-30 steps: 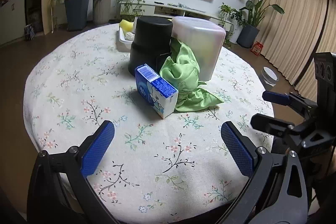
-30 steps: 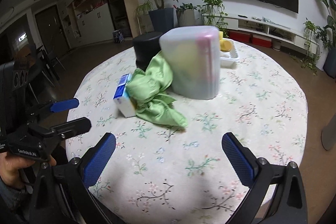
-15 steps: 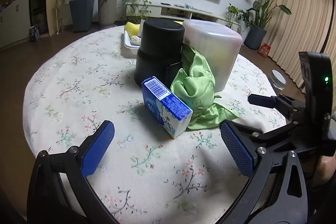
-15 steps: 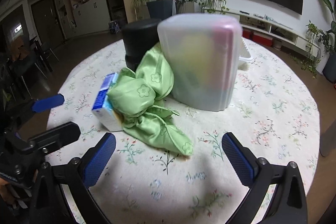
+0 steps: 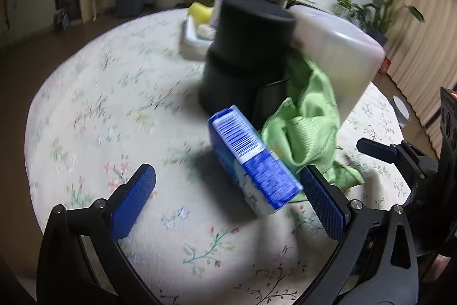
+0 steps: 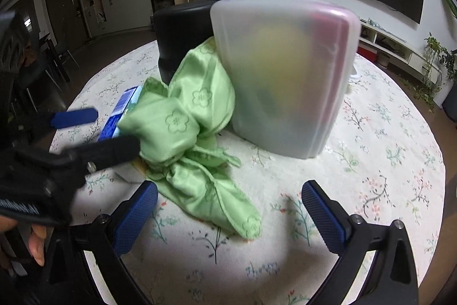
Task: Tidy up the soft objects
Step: 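Grasp the white tissue pack with left tool while right tool grasps green cloth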
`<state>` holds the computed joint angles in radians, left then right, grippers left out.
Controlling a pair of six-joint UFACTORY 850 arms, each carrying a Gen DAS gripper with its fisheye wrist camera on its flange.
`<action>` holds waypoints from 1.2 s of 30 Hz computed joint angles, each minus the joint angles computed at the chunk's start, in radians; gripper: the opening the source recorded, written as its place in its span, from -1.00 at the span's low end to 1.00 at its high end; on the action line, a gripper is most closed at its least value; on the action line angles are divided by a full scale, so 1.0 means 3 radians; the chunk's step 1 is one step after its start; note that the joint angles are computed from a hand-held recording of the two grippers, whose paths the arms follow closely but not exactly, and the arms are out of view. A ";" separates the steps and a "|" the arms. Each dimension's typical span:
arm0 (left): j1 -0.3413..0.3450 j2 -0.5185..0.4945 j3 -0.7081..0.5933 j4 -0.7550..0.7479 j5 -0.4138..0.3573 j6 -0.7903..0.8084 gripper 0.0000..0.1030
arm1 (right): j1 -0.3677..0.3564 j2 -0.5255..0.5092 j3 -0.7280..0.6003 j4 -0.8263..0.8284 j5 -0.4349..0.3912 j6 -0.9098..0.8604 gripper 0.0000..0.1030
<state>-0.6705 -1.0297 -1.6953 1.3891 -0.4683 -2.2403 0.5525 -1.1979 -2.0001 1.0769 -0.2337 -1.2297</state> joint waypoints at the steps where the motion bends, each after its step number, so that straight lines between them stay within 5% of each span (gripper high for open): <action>1: -0.0002 0.0008 0.0025 -0.0025 -0.0014 -0.0028 1.00 | 0.0004 -0.0020 -0.0036 -0.0050 -0.0005 0.0051 0.99; 8: -0.0018 -0.0026 -0.0012 -0.0131 -0.0135 0.0059 0.93 | 0.0055 -0.0112 -0.0208 -0.0579 -0.0006 0.0548 0.78; 13: 0.0067 -0.0056 -0.0054 -0.0424 0.0162 0.0254 0.86 | 0.0090 -0.0186 -0.0353 -0.1035 -0.0048 0.1083 0.64; 20: 0.0064 -0.0053 -0.0065 -0.0702 0.0010 0.0447 0.89 | 0.0153 -0.0328 -0.0625 -0.1718 -0.0171 0.1771 0.57; 25: 0.0043 -0.0084 -0.0112 -0.0830 -0.0088 0.0599 0.90 | 0.0189 -0.0474 -0.0869 -0.2190 -0.0300 0.2242 0.62; 31: 0.0059 -0.0081 -0.0110 -0.0855 -0.0063 0.0636 0.92 | 0.0175 -0.0589 -0.1068 -0.2649 -0.0455 0.2804 1.00; 36: 0.0058 -0.0074 -0.0089 -0.0752 -0.0066 0.0499 0.92 | 0.0178 -0.0593 -0.1091 -0.2776 -0.0496 0.2923 1.00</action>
